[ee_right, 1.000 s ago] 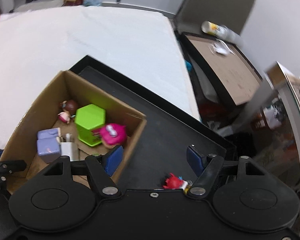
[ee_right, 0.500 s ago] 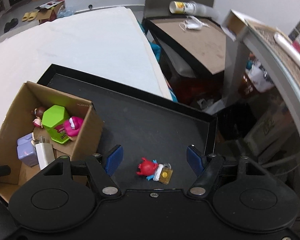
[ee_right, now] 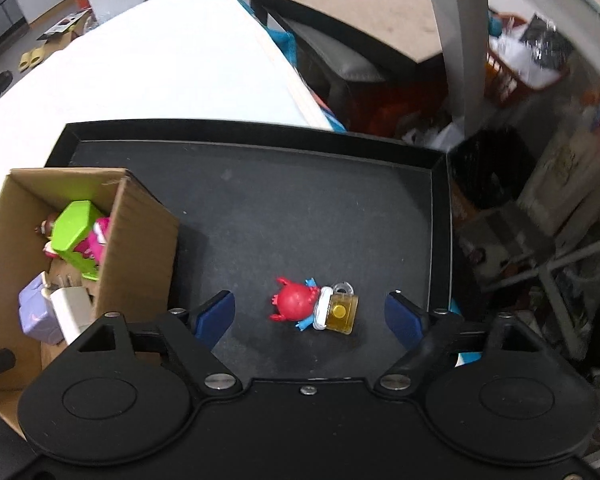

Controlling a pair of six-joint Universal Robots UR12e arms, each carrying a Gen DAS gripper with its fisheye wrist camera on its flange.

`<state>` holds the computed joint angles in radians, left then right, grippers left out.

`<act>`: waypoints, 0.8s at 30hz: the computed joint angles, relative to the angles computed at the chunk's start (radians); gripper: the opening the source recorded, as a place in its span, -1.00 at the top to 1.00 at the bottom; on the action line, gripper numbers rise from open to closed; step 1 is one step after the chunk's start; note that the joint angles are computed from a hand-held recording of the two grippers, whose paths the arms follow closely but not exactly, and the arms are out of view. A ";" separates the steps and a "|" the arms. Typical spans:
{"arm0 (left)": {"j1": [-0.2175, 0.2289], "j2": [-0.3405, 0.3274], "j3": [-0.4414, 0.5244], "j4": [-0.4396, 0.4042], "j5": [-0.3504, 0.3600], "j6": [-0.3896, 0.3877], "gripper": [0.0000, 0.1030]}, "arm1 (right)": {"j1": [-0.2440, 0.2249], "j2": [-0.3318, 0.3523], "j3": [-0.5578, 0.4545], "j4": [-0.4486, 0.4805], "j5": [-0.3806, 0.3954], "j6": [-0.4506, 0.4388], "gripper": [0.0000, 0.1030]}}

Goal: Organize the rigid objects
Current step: 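Lower the right tool onto the red figure with gold tag and grasp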

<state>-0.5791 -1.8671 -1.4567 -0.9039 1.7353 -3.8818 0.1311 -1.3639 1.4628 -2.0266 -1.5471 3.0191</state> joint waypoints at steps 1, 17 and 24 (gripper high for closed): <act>-0.001 -0.002 0.003 -0.005 0.004 0.002 0.65 | -0.001 0.003 0.001 0.003 -0.002 0.002 -0.59; 0.004 -0.013 0.012 -0.009 -0.003 0.000 0.65 | 0.002 0.048 0.001 0.027 -0.012 0.034 -0.61; 0.006 -0.012 0.009 -0.004 -0.013 -0.001 0.65 | 0.007 0.051 0.004 0.036 -0.028 -0.016 -0.17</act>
<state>-0.5729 -1.8790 -1.4476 -0.9077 1.7221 -3.8824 0.1377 -1.3132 1.4665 -1.9909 -1.5754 3.0032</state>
